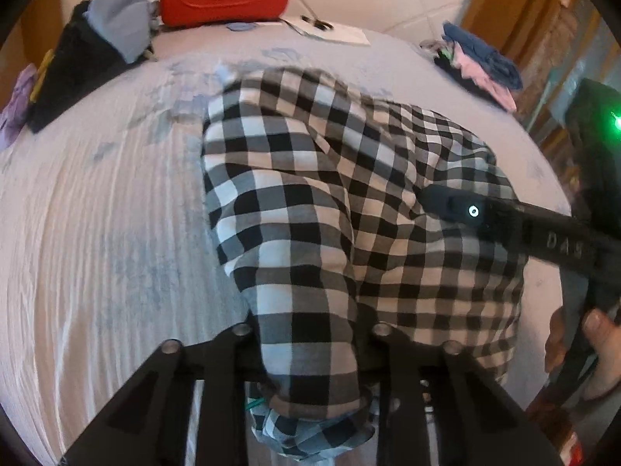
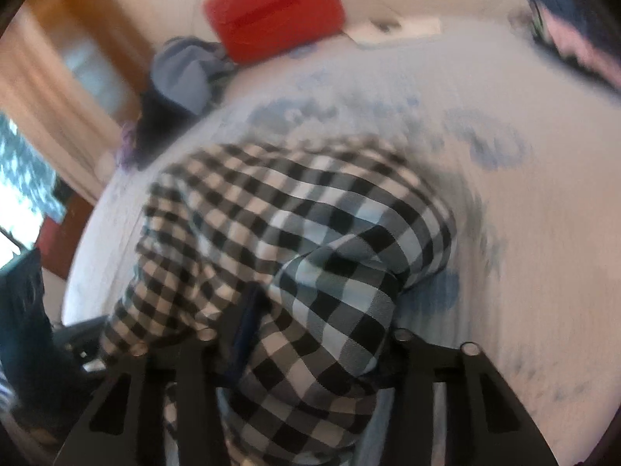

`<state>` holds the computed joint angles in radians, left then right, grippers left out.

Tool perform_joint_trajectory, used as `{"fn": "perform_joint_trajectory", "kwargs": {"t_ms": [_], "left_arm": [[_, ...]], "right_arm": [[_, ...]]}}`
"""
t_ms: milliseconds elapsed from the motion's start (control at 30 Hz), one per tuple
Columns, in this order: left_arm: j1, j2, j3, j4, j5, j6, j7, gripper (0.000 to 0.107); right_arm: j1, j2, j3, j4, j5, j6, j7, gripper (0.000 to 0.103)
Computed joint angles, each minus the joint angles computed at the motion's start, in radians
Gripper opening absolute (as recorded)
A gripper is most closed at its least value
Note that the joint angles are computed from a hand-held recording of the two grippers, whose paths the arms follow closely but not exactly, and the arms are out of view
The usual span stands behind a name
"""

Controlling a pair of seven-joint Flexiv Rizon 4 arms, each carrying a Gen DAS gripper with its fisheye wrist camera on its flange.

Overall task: Fold clothes
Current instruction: 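Lift the folded bundle with both tools and carry it toward the clothes stack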

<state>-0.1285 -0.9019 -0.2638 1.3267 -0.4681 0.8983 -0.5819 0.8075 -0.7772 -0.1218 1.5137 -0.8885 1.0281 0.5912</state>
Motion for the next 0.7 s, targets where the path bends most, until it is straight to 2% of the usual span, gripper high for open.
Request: {"fn": "perform_joint_trajectory", "kwargs": {"t_ms": [67, 200, 333, 700], "left_arm": [[0.028, 0.032, -0.039, 0.040, -0.028, 0.018, 0.052, 0.018], [0.057, 0.080, -0.093, 0.071, -0.095, 0.018, 0.139, 0.018], [0.058, 0.109, -0.103, 0.059, -0.141, -0.024, 0.190, 0.018], [-0.025, 0.198, -0.097, 0.095, -0.195, -0.100, 0.311, 0.018]], "right_arm": [[0.006, 0.016, 0.010, -0.018, -0.001, -0.049, -0.053, 0.031], [0.029, 0.064, 0.017, -0.042, -0.024, -0.171, -0.113, 0.029], [0.049, 0.143, 0.030, -0.016, -0.092, -0.288, -0.067, 0.028], [0.051, 0.313, 0.177, 0.096, -0.123, -0.607, 0.065, 0.026]]}}
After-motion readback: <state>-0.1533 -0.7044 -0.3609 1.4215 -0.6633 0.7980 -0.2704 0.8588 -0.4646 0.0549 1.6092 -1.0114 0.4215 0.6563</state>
